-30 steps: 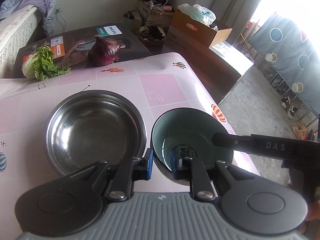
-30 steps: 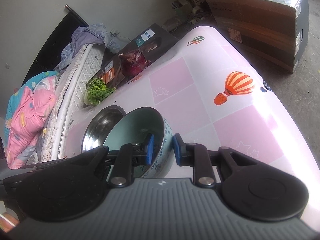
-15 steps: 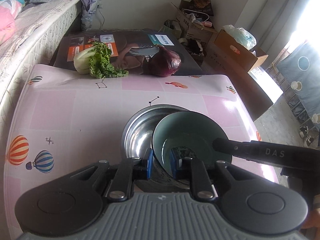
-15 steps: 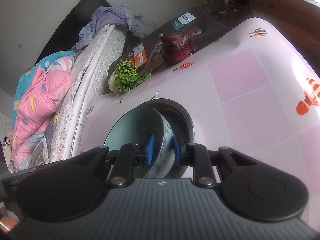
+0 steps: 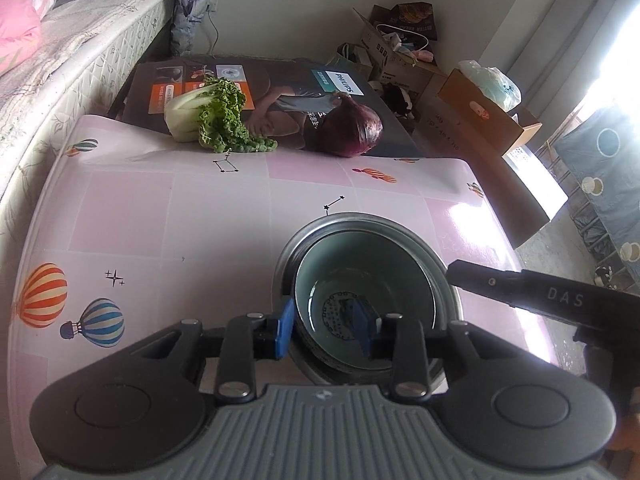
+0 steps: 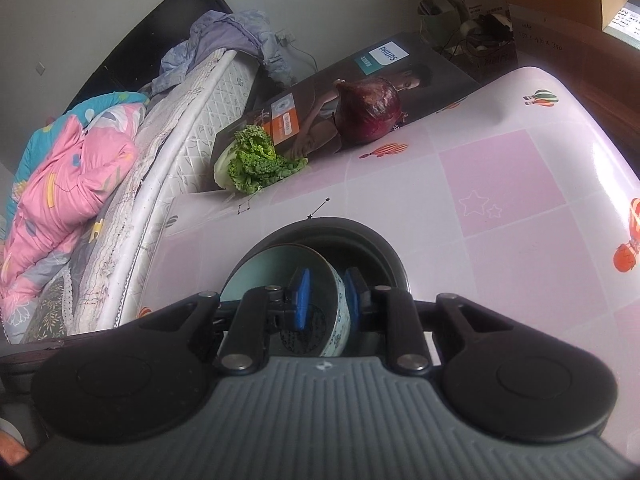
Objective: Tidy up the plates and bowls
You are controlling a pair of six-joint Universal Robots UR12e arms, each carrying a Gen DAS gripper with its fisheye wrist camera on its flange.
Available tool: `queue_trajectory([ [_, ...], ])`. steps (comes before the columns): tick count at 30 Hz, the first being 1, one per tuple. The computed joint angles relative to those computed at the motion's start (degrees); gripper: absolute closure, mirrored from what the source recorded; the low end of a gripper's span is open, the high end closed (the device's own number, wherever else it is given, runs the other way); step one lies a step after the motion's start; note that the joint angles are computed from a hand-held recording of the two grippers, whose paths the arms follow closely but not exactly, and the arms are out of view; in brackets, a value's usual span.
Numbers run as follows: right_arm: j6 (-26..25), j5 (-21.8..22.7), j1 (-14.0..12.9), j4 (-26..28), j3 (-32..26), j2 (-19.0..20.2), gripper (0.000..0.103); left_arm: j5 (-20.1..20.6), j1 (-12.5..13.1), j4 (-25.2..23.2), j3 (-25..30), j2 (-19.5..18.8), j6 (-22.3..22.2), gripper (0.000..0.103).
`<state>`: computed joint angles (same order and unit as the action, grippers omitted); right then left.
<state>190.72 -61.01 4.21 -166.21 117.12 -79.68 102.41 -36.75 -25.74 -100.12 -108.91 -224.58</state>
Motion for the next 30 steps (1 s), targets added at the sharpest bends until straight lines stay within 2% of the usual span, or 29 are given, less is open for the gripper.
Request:
queue_trajectory([
  [3,0.93,2.31,-1.87,-1.56,2.34,-2.32,0.082,1.77,-0.56,0.92,-1.39,1.65,0.33,0.056],
  [8,-0.19,5.01,-5.42,-3.52,8.41,-9.17,0.071,6.04,-3.02,2.73,-4.39,5.11,2.72,0.038],
  [11,-1.45,4.72,-7.57,-4.96,13.37,-15.09,0.062,8.51,-5.07,3.58,-6.79,7.6,3.84,0.023],
  [13,-2.65,4.59,-8.83,-5.34,16.44,-18.9,0.058,10.45,-6.87,4.0,-8.96,9.54,4.12,0.017],
  [16,-4.48,3.57,-10.16,-4.91,20.94,-24.97,0.055,14.32,-9.83,3.51,-12.05,12.09,1.29,0.011],
  [20,-3.98,6.19,-12.42,-3.44,25.76,-31.54,0.052,18.68,-13.44,1.88,-16.1,15.34,-4.53,0.007],
  [24,-3.31,6.22,-12.05,-2.51,29.74,-36.92,0.05,22.57,-16.88,-1.33,-18.96,17.89,-10.78,0.007],
  [30,-0.72,5.72,-9.02,-2.94,33.88,-42.03,0.048,25.61,-20.71,-4.09,-21.22,19.88,-14.51,0.007],
])
